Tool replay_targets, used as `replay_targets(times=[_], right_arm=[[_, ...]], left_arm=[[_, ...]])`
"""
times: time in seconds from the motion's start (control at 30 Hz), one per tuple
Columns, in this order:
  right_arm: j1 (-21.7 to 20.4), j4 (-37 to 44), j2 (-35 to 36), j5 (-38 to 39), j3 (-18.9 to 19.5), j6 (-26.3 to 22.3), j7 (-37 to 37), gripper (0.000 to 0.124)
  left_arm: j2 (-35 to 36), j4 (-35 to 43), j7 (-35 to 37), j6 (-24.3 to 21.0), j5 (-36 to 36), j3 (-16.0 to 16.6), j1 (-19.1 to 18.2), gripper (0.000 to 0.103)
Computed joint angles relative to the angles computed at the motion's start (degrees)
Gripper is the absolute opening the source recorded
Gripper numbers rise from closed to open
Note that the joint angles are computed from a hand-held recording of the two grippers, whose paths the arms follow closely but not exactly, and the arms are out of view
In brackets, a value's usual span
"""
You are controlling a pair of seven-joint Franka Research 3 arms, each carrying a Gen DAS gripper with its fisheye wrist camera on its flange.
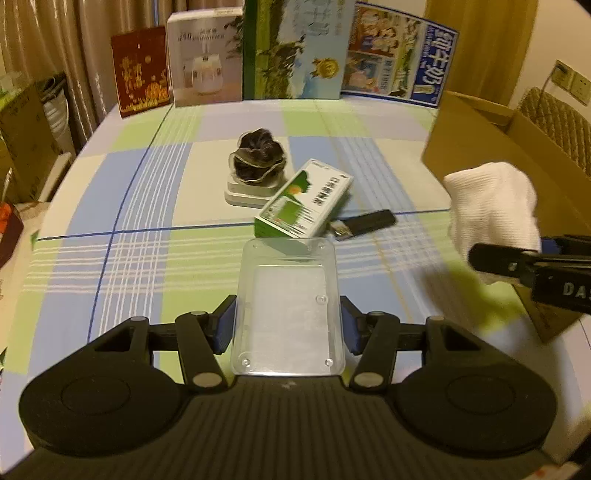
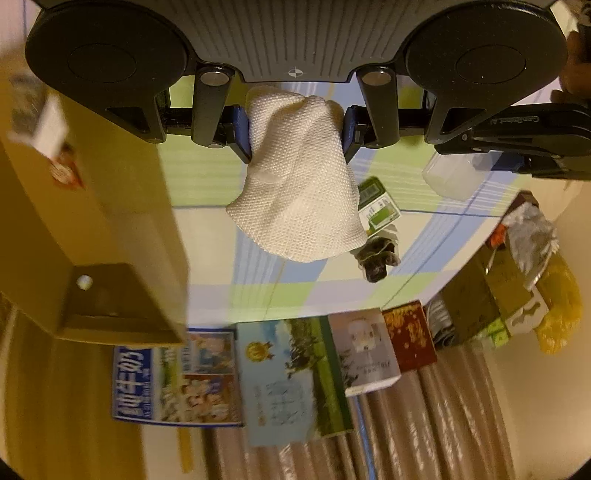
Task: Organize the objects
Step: 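Carry the towel and clear tray with both tools over the cardboard box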
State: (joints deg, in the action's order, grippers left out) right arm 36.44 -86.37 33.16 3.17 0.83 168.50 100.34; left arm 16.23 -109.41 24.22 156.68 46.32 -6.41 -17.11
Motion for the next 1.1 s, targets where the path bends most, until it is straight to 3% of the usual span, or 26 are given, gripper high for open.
replay_targets(times=[0.13, 0.27, 0.43, 0.6, 0.83, 1.1], right_arm=[[-0.4, -10.9, -8.7, 0.8, 0.3, 3.4, 0.6, 0.044], [1.5, -18.0, -15.2, -1.9, -2.2, 6.1, 3.4, 0.044], [4.3, -25.6, -22.3, -10.9, -7.1, 7.4, 12.3, 0.044], [3.9, -30.3, -27.2, -20.7, -8.9, 7.1, 20.6, 0.044], [-1.3, -34.8, -32.3, -28.5, -7.0, 5.6, 25.9, 0.045], [-8.8, -38.1, -35.9, -33.8, -3.0, 6.3, 30.4, 0.045]], left_arm=[[-4.1, -2.9, -6.8, -1.7, 3.4, -0.7, -2.2, 0.051], [-6.4, -2.9, -9.6, -4.9, 6.0, -2.9, -3.6, 0.051], [-8.6, -1.9, -13.4, -7.8, 7.7, -5.7, -5.4, 0.051], [-9.1, 0.1, -15.3, -10.5, 8.5, -8.0, -7.4, 0.051], [-6.8, 4.6, -15.4, -12.2, 8.4, -9.4, -10.6, 0.051], [-1.4, 12.3, -12.0, -14.2, 7.3, -8.5, -14.6, 0.051]])
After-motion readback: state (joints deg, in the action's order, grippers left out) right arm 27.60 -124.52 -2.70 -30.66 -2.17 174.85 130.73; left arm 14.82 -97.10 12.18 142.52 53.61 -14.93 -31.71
